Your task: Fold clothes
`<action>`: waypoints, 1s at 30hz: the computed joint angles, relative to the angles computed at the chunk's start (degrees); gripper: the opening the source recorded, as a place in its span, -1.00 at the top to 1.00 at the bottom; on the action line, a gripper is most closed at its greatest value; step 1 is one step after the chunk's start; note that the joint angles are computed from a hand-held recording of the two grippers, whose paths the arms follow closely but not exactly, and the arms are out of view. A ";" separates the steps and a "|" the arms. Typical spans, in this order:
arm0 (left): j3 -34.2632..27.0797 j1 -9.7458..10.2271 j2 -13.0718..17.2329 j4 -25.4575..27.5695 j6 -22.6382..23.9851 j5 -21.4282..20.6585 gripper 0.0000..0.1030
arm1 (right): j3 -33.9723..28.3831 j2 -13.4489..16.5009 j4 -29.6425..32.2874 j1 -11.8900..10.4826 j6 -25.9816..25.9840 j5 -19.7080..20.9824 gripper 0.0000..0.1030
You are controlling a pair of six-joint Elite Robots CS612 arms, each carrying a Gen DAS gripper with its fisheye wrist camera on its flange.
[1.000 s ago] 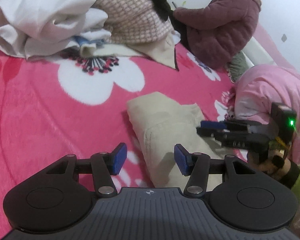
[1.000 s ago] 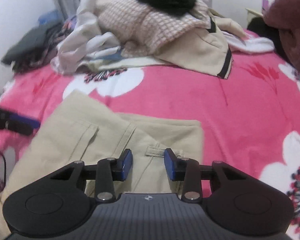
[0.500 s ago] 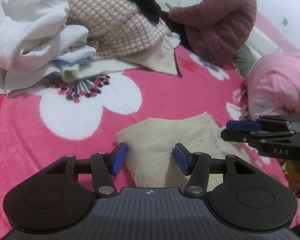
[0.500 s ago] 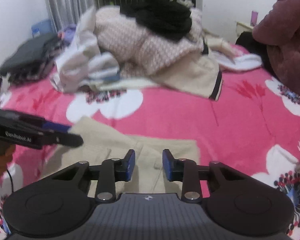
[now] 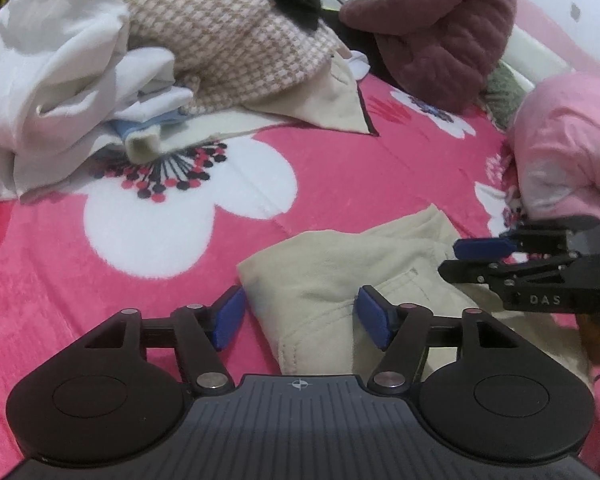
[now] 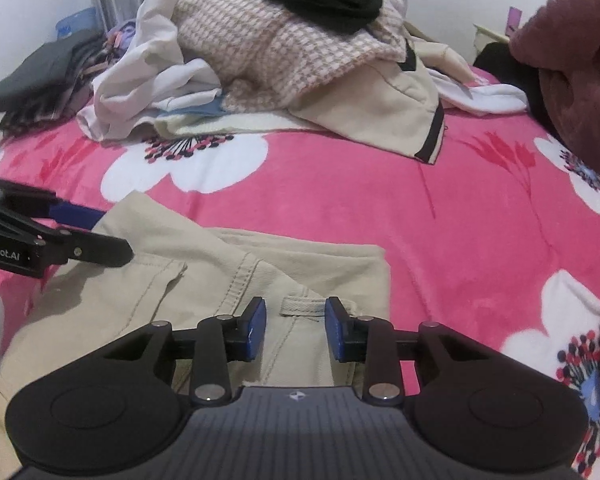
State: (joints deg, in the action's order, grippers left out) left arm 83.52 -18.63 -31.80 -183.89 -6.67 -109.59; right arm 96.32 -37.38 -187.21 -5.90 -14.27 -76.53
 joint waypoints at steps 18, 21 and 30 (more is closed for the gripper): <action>1.30 -0.62 -0.95 -0.58 0.01 1.21 -0.24 | 13.34 -9.00 1.97 2.53 -11.62 0.92 0.37; 0.65 -0.16 -0.76 0.67 -1.68 -0.13 -0.24 | 12.91 -9.03 2.21 1.69 -5.50 2.99 0.41; 8.25 0.92 -4.83 -8.28 2.82 -2.85 -0.18 | 21.46 -12.05 -13.23 -5.01 34.12 2.77 0.21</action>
